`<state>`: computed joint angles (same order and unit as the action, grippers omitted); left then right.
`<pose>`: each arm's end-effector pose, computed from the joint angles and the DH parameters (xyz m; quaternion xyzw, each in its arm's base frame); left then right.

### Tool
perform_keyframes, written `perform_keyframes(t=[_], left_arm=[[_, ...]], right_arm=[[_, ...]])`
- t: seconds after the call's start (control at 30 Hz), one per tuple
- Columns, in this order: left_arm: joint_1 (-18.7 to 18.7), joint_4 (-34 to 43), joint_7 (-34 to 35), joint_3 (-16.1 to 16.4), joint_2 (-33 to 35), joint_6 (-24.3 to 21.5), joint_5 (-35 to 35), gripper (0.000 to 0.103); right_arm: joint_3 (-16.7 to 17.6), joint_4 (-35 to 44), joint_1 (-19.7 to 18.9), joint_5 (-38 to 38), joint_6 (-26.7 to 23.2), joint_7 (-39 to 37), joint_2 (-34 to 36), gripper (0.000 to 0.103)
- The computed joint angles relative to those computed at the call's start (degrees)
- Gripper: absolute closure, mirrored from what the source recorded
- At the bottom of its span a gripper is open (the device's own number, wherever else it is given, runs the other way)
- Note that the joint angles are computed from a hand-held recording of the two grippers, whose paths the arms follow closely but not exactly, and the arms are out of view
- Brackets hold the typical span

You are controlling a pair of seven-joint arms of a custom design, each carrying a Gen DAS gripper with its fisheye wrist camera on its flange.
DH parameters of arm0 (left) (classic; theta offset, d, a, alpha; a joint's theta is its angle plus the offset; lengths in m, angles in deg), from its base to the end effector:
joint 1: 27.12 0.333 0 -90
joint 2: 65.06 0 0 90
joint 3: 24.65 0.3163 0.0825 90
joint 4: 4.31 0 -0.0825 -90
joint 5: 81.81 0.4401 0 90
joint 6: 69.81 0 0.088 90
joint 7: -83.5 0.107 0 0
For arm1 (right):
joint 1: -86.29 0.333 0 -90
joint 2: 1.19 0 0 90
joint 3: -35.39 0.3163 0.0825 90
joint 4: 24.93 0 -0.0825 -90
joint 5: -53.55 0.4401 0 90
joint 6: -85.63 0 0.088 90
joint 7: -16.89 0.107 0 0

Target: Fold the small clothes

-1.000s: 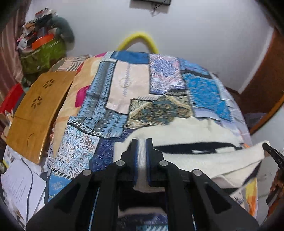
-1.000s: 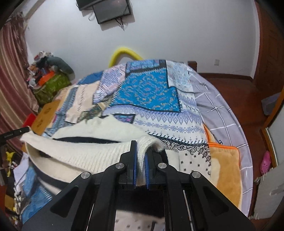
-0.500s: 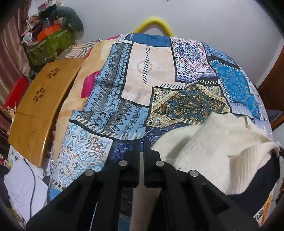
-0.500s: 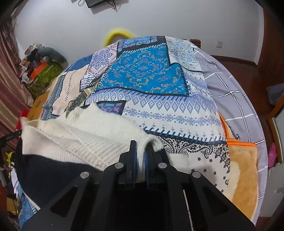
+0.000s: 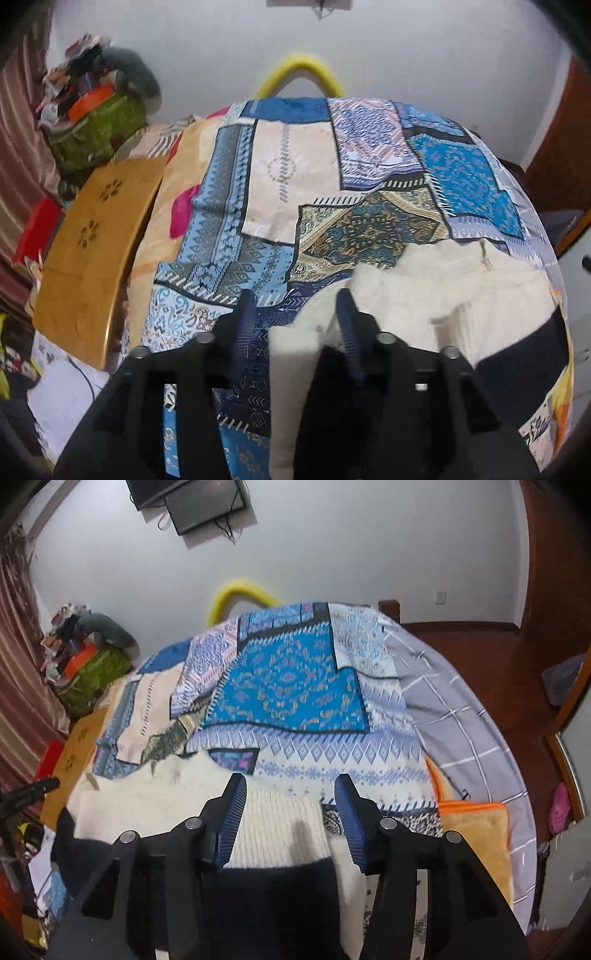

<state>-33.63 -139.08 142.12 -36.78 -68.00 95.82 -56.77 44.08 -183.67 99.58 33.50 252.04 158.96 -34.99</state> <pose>0.5398 -0.2086 0.3761 -0.6128 0.7287 -0.2251 0.2069 0.3981 0.1798 0.4280 -0.5860 0.7228 -0.1863 0.3153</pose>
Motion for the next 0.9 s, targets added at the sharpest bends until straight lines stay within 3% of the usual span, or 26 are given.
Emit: perform_keyframes(t=[0.13,0.37,0.53,0.67,0.7,0.77,0.87,0.9], left_arm=[[-0.43,0.09,1.76,-0.3,-0.16,-0.76,0.01,0.04],[-2.34,1.77,7.59,0.01,3.25,-1.99,-4.33,0.04],[-4.88,6.74,14.55,0.57,8.93,-7.03,-9.36,0.04],[-6.96,8.17,14.4,2.14,11.16,-6.33,-8.32,0.04],[-7.09,8.37,15.25,2.21,11.46,-6.03,-8.98,0.042],[-7.32,8.99,17.12,2.28,12.1,-5.99,-10.41,0.058],[-8.48,9.6,15.79,3.48,12.59,-5.76,-8.78,0.084],[-8.74,9.61,15.16,3.83,12.65,-5.37,-8.16,0.088]], right_arm=[[-0.67,0.44,1.08,-0.18,-2.18,-2.52,-0.38,0.055],[-3.1,1.41,4.42,2.79,-3.84,-7.73,3.7,0.052],[-1.98,1.95,2.38,2.82,-3.51,-5.9,7.8,0.052],[-3.64,1.69,2.85,4.42,-0.47,-6.21,10.62,0.052],[-4.33,1.77,3.47,5.16,-0.11,-7.11,11.09,0.053],[-6.92,2.0,6.11,7.98,1.42,-10.83,12.35,0.061],[-7.43,2.48,7.07,10.06,2.88,-13.69,13.58,0.073],[-6.76,2.74,6.6,9.95,2.91,-13.79,13.9,0.078]])
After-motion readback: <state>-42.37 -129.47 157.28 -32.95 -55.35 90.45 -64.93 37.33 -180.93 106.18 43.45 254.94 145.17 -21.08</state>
